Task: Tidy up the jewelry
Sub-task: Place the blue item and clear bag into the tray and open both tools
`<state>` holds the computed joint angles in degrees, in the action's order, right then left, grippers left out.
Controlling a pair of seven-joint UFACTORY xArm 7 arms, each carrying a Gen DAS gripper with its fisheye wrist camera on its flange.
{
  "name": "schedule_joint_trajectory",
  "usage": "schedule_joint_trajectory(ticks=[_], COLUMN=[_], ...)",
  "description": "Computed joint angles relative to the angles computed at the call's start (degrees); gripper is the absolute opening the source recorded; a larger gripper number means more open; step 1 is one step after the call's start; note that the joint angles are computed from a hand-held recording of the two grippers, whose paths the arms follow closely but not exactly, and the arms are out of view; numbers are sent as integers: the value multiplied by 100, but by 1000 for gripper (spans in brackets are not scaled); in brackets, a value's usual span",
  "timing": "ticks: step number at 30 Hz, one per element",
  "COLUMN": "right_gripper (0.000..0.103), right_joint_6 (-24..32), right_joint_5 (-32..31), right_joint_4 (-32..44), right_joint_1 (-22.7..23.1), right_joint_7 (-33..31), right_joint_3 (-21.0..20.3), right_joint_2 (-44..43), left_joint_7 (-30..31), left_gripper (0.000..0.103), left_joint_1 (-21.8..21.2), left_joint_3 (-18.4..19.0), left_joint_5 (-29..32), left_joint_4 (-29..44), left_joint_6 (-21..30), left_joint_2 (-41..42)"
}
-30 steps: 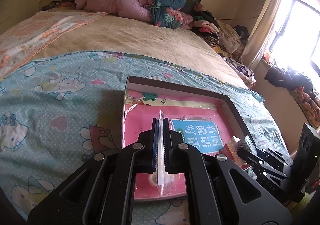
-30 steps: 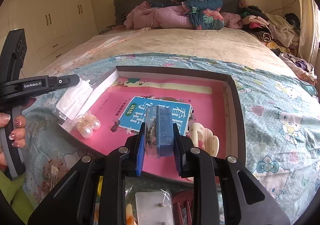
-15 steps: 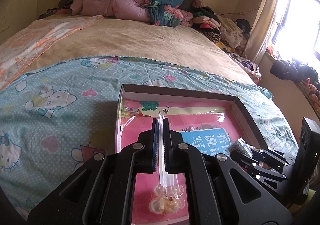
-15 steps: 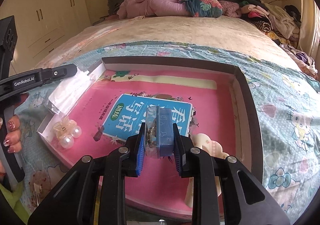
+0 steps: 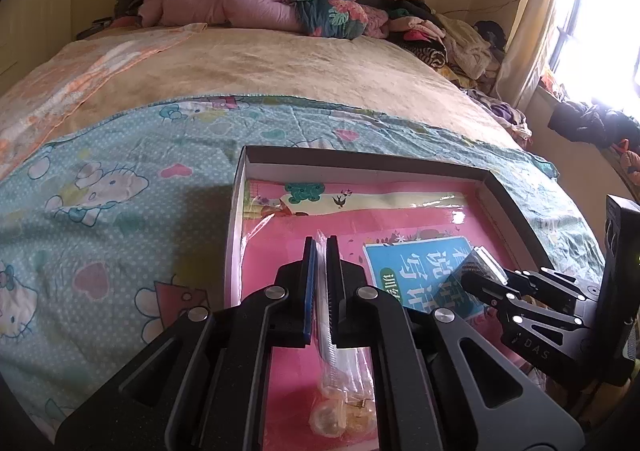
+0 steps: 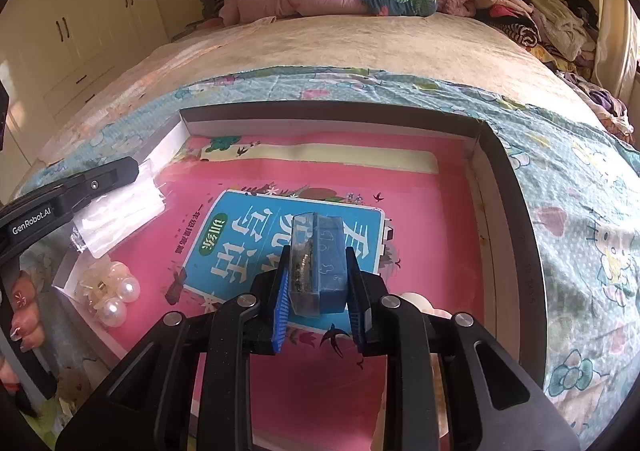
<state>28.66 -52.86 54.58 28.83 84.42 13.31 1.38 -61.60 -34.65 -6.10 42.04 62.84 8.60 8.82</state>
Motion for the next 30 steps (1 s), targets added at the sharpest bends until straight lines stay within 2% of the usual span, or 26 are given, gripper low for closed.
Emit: schedule_joint_trajectory(ticks=[7,9,13,17,21,26,30], right_gripper=[26,38,44,56,62,67,71], right_joint_6=[-85,-215,-272,-314,-340,-341,-196], right_joint_5=[-29,-53,-47,-104,-98,-42,-12], right_joint_4=[-127,-233,-435,-669,-952,-1242,-1374], right_joint_1=[-3,-32,-93,-192,-310,-481,-583], right_joint_7=[117,197,345,548,715,857,913], right_joint_3=[21,36,130,288,475,769,1045], right_joint_2=[-106,-191,-414,-707,-1064,-1477,-1765], left_joint_7=[12,-21,-118,-245,-386,-833,-1180], left_gripper=[2,2,2,2,13,27,34], left_joint_1=[-16,-18,-16,-2,63,143,265], left_joint_3=[-10,-12,-28,-61,-139,-266,-451], left_joint_5=[-3,19,101,212,330,790,1144], left_joint_4=[-37,-63,-114,-204,-338,-474,-585], left_joint_6=[82,88,106,127,119,220,301], left_joint_2=[5,-13,-55,-140,-268,-489,-699])
